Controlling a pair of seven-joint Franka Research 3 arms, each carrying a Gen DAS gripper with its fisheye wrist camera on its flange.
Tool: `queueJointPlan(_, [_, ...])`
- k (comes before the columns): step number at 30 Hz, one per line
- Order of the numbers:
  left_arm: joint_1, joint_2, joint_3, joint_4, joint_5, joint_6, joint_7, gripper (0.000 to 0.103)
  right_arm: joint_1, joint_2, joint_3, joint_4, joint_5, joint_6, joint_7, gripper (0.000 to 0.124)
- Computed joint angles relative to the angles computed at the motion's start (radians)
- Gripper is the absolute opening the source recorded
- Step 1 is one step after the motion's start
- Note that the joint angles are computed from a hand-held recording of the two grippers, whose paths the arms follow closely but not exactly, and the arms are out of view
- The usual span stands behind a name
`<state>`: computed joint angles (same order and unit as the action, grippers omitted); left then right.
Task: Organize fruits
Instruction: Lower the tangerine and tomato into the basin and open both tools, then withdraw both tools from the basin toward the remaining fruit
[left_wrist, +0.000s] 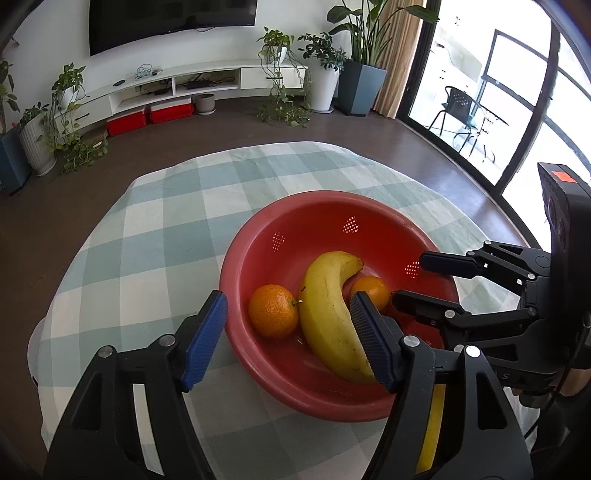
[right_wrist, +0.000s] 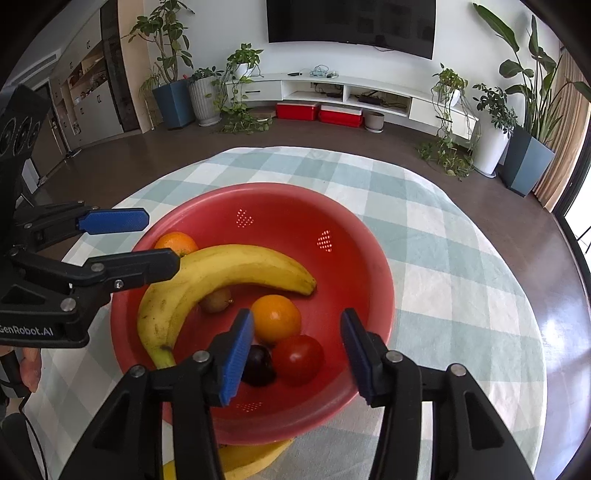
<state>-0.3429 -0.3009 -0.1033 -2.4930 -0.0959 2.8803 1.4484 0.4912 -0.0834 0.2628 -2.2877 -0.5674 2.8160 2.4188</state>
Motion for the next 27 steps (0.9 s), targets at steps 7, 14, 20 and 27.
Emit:
queueJointPlan(7, [0.014,-0.176,-0.042,-0.127,0.062,-0.001,-0.111,0.094,-0.037,-0.171,0.041,-0.13,0.037,0.046,0.046,0.072])
queueJointPlan(14, [-0.045,-0.42,-0.082,-0.285,0.124,-0.057,-0.273,0.101,-0.037,-0.46,0.101,-0.369,0.181,0.126,0.078,0.088])
queueJointPlan(20, [-0.162,-0.569,-0.122,-0.39,0.135,-0.137,-0.407,0.101,0.038,-0.677,0.168,-0.565,0.342,0.112,0.159,0.088])
queueJointPlan(27, [-0.306,-0.64,-0.155,-0.477,0.129,-0.204,-0.547,0.101,0.154,-0.796,0.242,-0.689,0.515,0.059,0.229,0.088])
